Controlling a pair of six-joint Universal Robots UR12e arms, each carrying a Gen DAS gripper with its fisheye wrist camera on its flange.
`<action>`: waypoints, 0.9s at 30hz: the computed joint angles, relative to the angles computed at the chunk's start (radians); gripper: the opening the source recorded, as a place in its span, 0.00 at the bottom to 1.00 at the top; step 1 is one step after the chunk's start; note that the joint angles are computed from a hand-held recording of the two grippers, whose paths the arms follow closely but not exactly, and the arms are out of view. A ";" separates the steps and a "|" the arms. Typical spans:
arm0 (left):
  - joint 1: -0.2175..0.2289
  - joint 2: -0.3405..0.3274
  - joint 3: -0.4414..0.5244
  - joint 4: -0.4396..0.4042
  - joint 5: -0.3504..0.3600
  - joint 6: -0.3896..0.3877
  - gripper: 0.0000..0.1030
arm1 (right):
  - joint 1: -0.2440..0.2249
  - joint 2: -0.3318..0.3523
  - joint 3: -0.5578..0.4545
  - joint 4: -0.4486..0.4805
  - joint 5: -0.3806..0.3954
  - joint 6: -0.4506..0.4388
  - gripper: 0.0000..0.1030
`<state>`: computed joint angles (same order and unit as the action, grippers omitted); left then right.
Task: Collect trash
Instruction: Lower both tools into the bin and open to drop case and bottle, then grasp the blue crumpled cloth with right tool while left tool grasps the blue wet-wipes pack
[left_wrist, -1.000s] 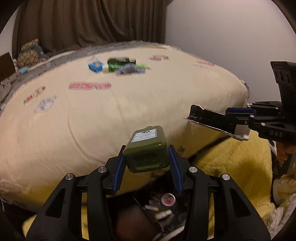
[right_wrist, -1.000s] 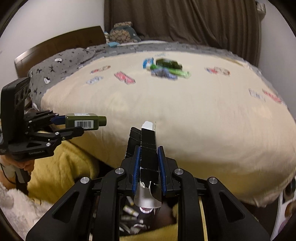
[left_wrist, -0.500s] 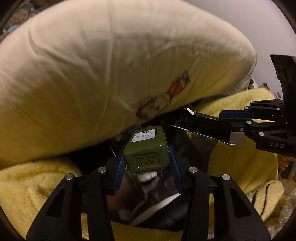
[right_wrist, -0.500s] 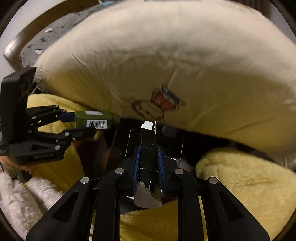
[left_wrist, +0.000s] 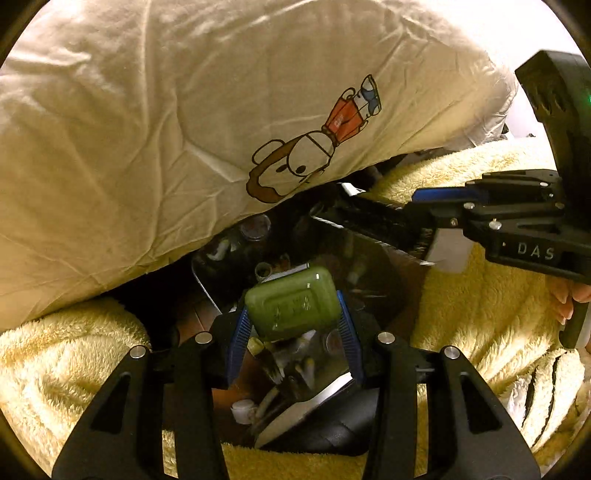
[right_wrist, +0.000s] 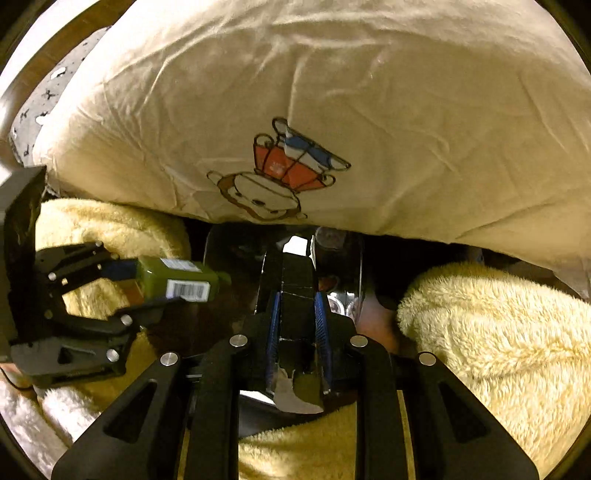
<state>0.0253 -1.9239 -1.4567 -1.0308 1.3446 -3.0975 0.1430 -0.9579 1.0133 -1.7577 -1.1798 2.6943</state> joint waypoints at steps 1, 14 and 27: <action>0.001 -0.001 0.002 -0.003 0.002 0.000 0.41 | -0.001 0.004 -0.007 0.005 0.008 0.006 0.21; 0.008 0.033 0.005 0.098 0.108 -0.053 0.73 | -0.013 -0.017 -0.003 -0.174 -0.019 0.079 0.75; 0.026 0.024 0.101 0.270 0.302 -0.111 0.84 | -0.005 0.043 -0.165 -0.406 -0.003 0.107 0.83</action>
<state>0.0513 -1.8995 -1.3554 -0.7610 1.6466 -3.2081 0.1382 -0.9145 0.8481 -2.1637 -1.1823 2.8018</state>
